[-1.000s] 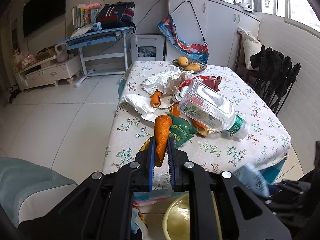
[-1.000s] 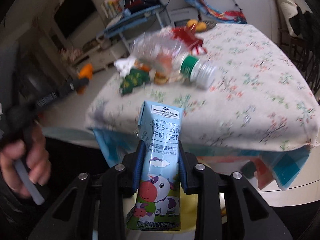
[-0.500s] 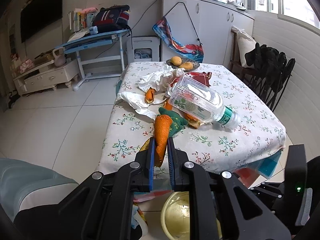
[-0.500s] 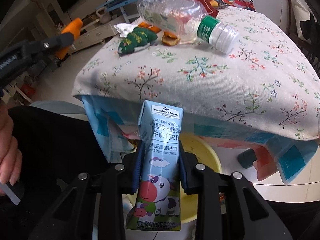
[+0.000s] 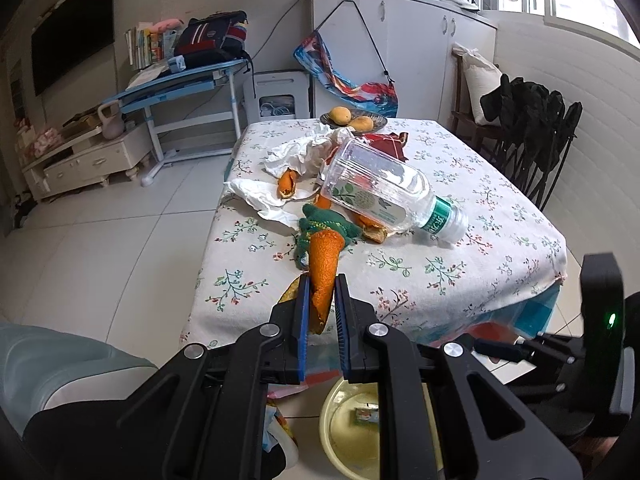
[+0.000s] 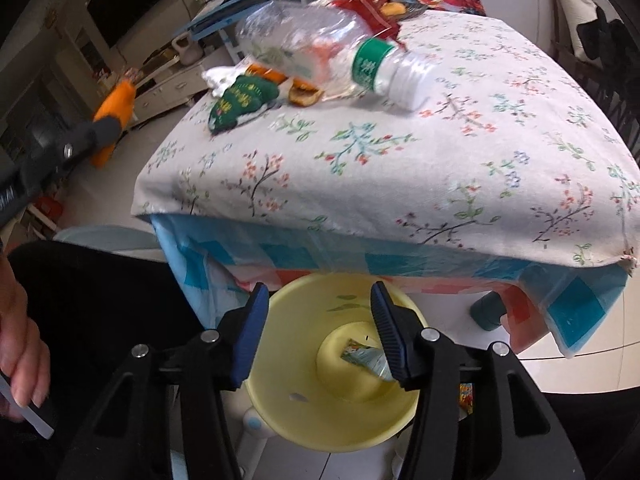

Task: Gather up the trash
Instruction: 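Lower the orange peel over the yellow basin and open the left tool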

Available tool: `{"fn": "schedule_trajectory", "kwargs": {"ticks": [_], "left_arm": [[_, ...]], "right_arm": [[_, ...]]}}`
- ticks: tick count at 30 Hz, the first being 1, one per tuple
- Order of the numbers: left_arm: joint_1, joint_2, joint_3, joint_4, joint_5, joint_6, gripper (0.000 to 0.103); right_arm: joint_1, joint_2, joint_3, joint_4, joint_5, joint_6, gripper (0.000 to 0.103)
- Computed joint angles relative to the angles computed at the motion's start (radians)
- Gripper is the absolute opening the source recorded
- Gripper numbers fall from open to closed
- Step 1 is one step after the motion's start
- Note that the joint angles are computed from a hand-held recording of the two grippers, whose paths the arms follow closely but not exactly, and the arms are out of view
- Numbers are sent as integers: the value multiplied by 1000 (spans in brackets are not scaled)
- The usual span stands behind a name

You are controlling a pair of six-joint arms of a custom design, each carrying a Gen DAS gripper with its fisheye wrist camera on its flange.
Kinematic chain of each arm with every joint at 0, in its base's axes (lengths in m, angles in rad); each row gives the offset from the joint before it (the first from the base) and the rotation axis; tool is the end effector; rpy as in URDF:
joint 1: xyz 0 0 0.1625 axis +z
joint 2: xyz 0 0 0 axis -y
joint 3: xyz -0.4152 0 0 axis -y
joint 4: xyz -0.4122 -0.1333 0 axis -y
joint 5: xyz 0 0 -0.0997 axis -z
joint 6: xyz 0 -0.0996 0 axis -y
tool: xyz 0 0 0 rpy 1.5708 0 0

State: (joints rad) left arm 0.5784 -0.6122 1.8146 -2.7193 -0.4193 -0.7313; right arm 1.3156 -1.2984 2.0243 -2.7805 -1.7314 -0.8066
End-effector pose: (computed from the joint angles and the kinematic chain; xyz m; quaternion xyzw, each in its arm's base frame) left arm -0.3677 -0.5079 -0.0293 0.1237 0.8294 -0.3984 0.3715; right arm -0.0263 -0.5657 0.2481 0.2450 -0.9364 0.1665 0.1881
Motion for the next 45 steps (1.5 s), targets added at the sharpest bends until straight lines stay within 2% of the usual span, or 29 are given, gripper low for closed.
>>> {"fn": "schedule_trajectory", "kwargs": {"ticks": [9, 15, 24, 26, 27, 28, 31, 35, 37, 42, 45], "left_arm": [[-11, 5, 15, -31, -55, 37, 12], [-12, 21, 14, -47, -195, 104, 12], [2, 47, -29, 117, -376, 107, 15], [10, 40, -24, 108, -401, 102, 27], [15, 32, -18, 103, -419, 97, 43], [19, 26, -13, 96, -433, 82, 54], [27, 13, 2, 73, -444, 59, 56], [30, 10, 7, 56, -406, 26, 56], [21, 9, 12, 51, -353, 2, 62], [-7, 2, 33, 76, -169, -104, 79], [-3, -17, 44, 100, -125, -171, 81]], "right_arm": [[-28, -42, 11, -86, 97, 53, 56], [-39, -50, 15, -145, 140, 88, 58], [-54, -68, 12, -161, 178, 117, 64], [-57, -70, 9, -162, 187, 127, 65], [-59, -71, 9, -163, 191, 130, 66], [-61, -74, 10, -164, 195, 133, 66], [-67, -75, 8, -167, 206, 140, 68], [-71, -75, 7, -169, 213, 144, 69], [-71, -74, 6, -170, 213, 142, 69], [-69, -73, 8, -175, 206, 127, 70], [-66, -69, 10, -182, 200, 114, 71]]}}
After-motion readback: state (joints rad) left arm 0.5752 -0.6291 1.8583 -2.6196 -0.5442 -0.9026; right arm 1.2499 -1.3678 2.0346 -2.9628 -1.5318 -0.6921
